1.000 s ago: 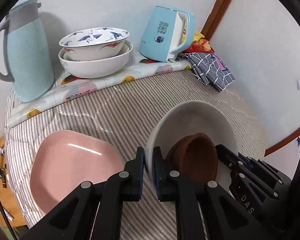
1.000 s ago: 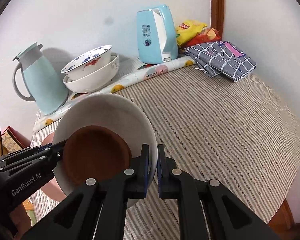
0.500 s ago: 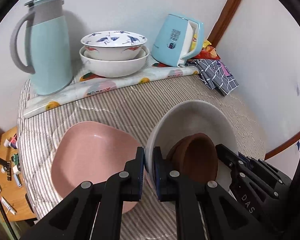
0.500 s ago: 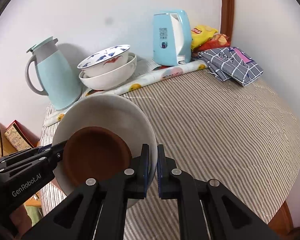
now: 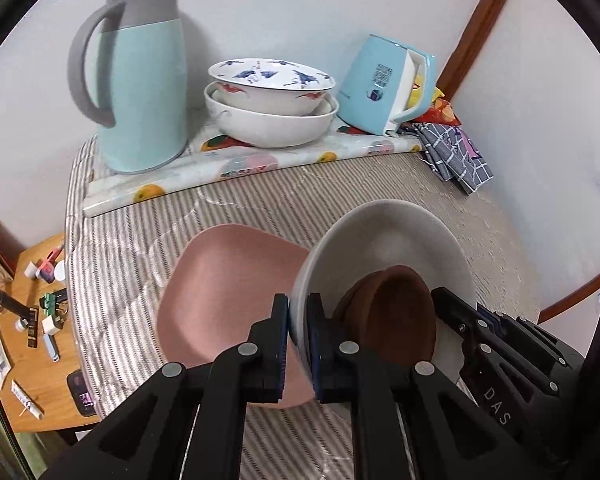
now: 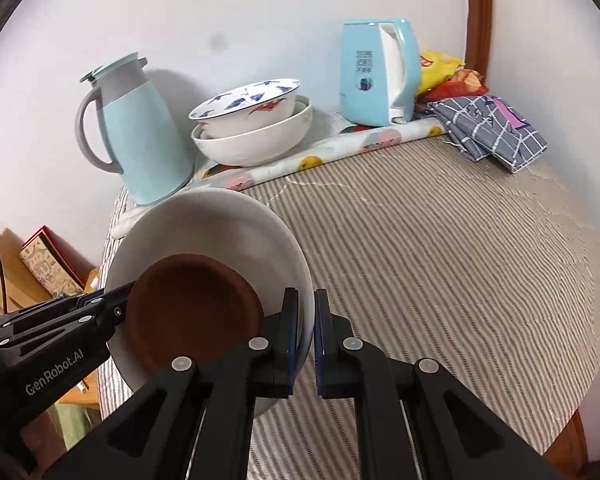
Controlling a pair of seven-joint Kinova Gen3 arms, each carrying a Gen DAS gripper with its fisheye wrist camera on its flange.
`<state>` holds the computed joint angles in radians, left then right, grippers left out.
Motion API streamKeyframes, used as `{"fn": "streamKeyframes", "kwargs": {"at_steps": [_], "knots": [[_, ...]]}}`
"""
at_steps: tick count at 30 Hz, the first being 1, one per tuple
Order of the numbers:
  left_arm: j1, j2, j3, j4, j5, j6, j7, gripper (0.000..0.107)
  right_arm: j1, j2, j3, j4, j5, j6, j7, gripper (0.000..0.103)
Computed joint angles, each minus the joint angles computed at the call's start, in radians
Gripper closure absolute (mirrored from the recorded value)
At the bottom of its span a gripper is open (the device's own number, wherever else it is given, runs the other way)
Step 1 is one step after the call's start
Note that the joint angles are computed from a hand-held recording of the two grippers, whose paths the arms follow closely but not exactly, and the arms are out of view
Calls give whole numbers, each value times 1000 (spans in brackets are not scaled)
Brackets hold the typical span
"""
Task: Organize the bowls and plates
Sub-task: 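Lift the white bowl with both grippers and carry it over the pink plate stack, then lower the white bowl onto the pink plate and open both grippers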
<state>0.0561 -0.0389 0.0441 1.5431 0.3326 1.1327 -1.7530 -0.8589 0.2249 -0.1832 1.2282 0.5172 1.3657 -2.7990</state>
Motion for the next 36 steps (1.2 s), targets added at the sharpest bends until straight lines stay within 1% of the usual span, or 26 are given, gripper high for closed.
{"fn": "streamKeyframes", "kwargs": {"at_steps": [18,26,36], "knots": [[-73,30,-41,26,18,-1,-63,98,-22,100,35,-82,-59,-43,62,96],[-95,60,-39,26,16,-7,-73,98,-19,140,57,-110,-95,-58,98,96],[-103,95,-29,20,14,-14,-78,98,-8,159,71,-111,-127,-69,113,96]]}}
